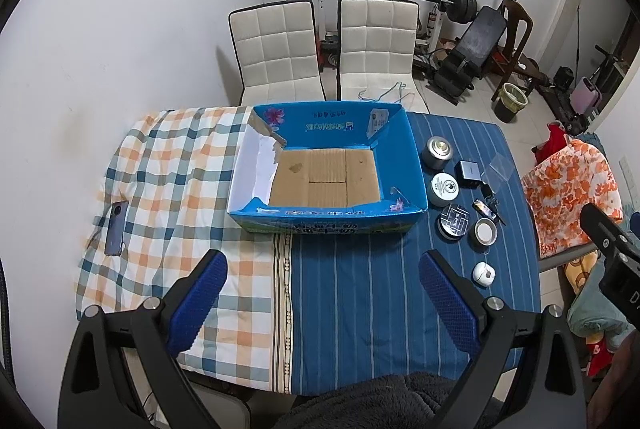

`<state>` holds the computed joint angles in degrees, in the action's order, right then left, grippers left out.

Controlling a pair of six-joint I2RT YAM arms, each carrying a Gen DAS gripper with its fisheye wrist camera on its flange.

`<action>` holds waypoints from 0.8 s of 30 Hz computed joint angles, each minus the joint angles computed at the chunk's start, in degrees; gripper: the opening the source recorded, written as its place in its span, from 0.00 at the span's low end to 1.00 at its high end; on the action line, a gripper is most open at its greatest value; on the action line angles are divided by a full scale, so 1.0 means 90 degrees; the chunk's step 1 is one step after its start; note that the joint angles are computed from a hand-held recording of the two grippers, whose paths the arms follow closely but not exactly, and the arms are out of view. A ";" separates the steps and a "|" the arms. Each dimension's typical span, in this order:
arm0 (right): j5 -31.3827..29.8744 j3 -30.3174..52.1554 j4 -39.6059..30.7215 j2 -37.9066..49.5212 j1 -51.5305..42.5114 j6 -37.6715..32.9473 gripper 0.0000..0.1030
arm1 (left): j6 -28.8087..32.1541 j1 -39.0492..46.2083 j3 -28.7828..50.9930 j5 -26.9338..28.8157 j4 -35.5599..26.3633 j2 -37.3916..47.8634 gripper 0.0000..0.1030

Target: Organize rigid objects

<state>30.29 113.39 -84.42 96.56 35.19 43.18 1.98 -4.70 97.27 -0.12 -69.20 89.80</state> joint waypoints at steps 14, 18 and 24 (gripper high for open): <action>0.0064 0.0385 -0.0105 0.0112 -0.0042 -0.0087 1.00 | -0.0014 -0.0044 0.0607 -0.0031 -0.0153 0.0153 0.95; -0.0055 0.0442 -0.0139 0.0104 -0.0079 -0.0112 1.00 | 0.0008 -0.0020 0.0638 -0.0012 -0.0152 0.0162 0.95; -0.0069 0.0380 -0.0112 0.0035 -0.0104 -0.0143 1.00 | -0.0010 -0.0049 0.0696 -0.0030 -0.0182 0.0164 0.95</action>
<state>29.66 116.81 -85.43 96.88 34.26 41.89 1.90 -5.13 103.53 -0.39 -70.83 91.28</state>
